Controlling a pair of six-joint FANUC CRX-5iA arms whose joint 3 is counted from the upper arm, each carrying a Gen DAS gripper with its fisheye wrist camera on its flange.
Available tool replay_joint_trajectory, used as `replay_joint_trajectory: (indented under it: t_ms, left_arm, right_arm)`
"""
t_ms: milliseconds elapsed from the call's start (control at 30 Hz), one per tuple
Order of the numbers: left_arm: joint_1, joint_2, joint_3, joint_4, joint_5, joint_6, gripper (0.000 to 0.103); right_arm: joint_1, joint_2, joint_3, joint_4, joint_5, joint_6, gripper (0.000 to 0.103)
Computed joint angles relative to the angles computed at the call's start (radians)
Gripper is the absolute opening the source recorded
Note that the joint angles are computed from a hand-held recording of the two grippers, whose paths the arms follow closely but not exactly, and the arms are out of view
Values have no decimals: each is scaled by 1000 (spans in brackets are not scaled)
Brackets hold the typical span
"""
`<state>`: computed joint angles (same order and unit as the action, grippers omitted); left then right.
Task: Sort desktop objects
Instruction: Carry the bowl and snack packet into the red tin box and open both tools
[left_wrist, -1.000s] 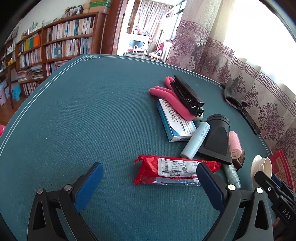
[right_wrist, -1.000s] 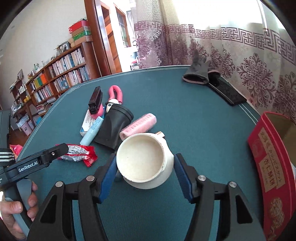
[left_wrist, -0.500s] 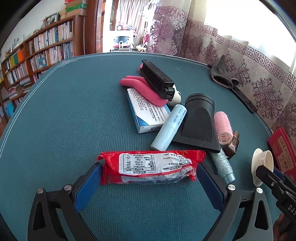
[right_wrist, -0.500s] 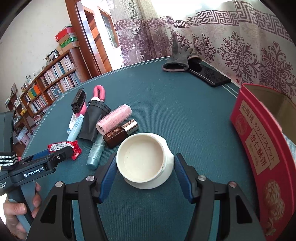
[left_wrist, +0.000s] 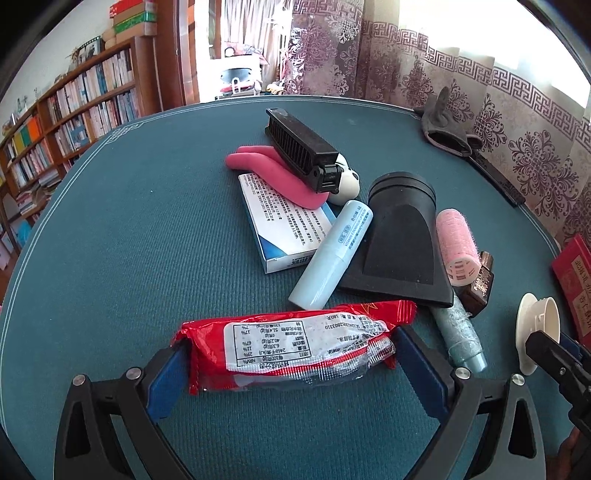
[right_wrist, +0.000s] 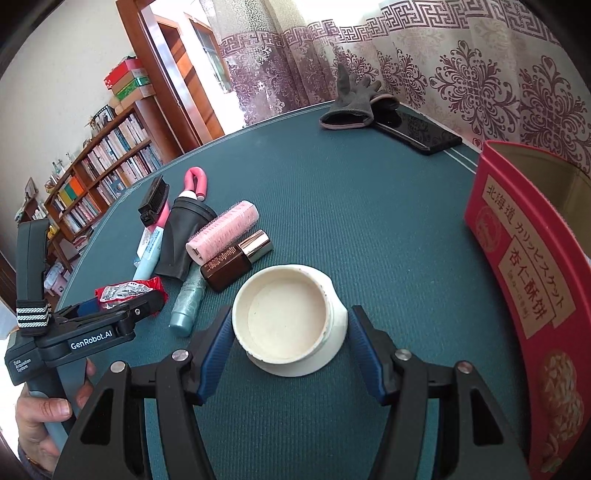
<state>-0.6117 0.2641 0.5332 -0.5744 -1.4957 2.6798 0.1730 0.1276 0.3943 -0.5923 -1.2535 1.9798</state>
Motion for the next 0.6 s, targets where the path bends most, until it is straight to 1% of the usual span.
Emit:
replay_joint_trajectory:
  t_ms: [67,167,400,600]
  left_arm:
    - [-2,-5,-6,-5,10,6,98]
    - [-3,-23,-30,-3,41,13,96]
    - [-24,-79,-98,0,120,61,95]
    - [-37,-101,-120,-5,148,88,96]
  right_arm:
    - [2,-2,-2,4,2,0,66]
    - [2,-1,-2,5,3,1,66]
    - [12,-9,-12,28,19,-9,66]
    - [26,-37,-36,57,54,-13,66]
